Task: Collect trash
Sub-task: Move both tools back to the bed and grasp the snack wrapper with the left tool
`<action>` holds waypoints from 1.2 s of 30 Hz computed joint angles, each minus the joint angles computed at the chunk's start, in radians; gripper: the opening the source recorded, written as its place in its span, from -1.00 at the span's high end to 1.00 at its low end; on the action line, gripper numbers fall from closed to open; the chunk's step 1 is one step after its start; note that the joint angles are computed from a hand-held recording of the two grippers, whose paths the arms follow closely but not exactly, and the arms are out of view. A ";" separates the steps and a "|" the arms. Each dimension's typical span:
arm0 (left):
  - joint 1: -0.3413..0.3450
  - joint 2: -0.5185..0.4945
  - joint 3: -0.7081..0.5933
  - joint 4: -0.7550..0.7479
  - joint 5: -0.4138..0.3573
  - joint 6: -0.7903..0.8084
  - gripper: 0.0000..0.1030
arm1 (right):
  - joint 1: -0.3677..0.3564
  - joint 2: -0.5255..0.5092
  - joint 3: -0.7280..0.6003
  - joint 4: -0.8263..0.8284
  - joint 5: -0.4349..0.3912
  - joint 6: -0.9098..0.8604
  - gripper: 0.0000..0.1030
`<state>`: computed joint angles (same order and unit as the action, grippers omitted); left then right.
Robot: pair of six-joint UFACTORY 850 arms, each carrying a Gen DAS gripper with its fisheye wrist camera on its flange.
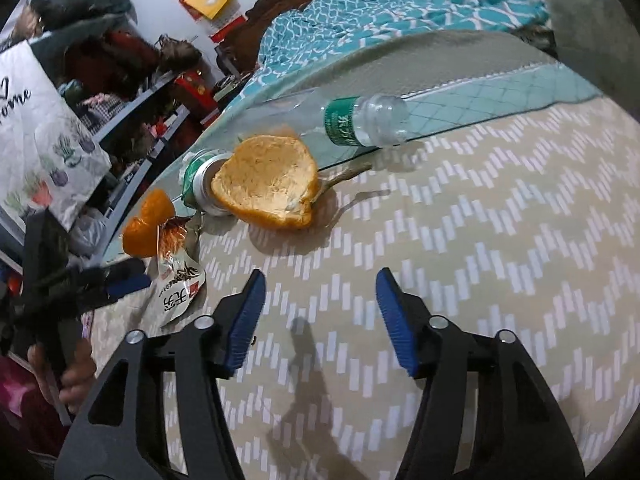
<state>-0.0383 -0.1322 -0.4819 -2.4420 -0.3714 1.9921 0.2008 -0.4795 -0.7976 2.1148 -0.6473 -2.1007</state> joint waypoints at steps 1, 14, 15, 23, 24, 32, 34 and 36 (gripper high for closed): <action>-0.001 -0.019 -0.013 -0.006 -0.010 0.010 -0.40 | 0.000 0.000 0.000 0.004 0.002 -0.007 -0.26; -0.090 -0.077 -0.007 -0.219 -0.084 0.326 0.74 | 0.036 0.000 -0.018 0.079 0.043 -0.066 -0.55; -0.080 -0.074 0.012 -0.213 -0.122 0.322 0.74 | 0.033 -0.001 -0.018 0.074 0.037 -0.060 -0.55; 0.021 -0.093 0.050 0.001 -0.280 0.104 0.81 | 0.038 0.003 -0.013 0.090 0.042 -0.078 -0.56; 0.022 -0.092 0.052 0.000 -0.283 0.104 0.81 | 0.039 0.004 -0.013 0.091 0.042 -0.077 -0.56; 0.022 -0.092 0.056 0.002 -0.291 0.098 0.81 | 0.072 0.016 -0.012 0.095 0.092 -0.128 -0.38; 0.022 -0.093 0.054 0.004 -0.290 0.097 0.81 | 0.081 0.018 -0.015 0.109 0.112 -0.142 -0.18; 0.023 -0.093 0.054 0.006 -0.291 0.093 0.81 | 0.084 0.016 -0.019 0.086 0.115 -0.125 0.05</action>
<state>-0.0158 -0.2250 -0.4282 -2.4360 -0.6629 2.0855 0.2844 -0.4636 -0.8163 2.2010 -0.5324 -2.2254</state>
